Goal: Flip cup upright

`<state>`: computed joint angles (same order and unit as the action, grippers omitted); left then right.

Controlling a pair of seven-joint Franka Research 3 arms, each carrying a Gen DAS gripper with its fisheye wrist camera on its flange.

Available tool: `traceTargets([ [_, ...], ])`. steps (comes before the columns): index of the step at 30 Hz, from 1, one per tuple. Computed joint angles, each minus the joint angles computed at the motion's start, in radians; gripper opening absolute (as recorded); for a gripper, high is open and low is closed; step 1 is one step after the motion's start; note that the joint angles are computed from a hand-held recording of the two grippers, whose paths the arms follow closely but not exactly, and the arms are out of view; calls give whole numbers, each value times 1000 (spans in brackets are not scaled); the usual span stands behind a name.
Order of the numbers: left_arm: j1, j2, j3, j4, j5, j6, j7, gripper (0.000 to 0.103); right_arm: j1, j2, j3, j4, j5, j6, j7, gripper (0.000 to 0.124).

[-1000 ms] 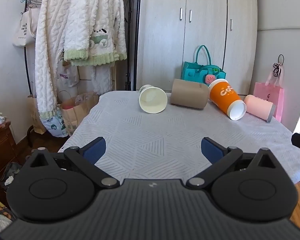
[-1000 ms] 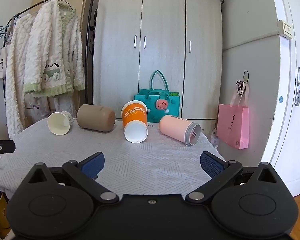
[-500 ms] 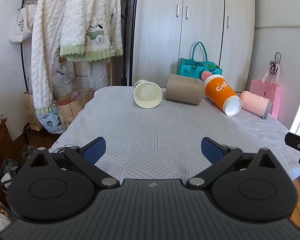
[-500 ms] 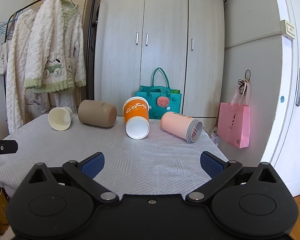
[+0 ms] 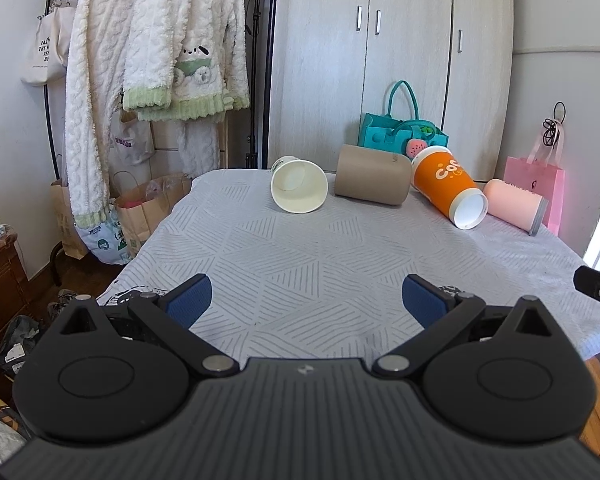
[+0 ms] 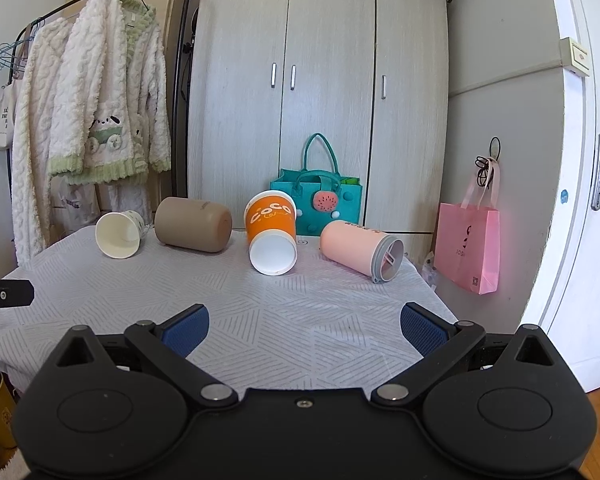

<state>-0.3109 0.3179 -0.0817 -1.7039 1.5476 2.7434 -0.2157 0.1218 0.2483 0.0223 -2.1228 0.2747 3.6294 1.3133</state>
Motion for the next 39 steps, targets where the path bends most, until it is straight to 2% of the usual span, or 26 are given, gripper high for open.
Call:
traceTargets([
  [26, 7, -15, -9, -8, 41, 10, -48, 103, -4, 3, 1, 0, -9, -18, 2, 103],
  [31, 10, -12, -11, -8, 8, 9, -18, 103, 4, 4, -4, 1, 1, -23, -13, 103],
  [37, 16, -9, -8, 4, -82, 28, 79, 103, 30, 14, -22, 25, 52, -39, -61, 103],
  [39, 16, -10, -4, 11, -104, 34, 109, 103, 15, 13, -12, 34, 41, -56, -51, 103],
])
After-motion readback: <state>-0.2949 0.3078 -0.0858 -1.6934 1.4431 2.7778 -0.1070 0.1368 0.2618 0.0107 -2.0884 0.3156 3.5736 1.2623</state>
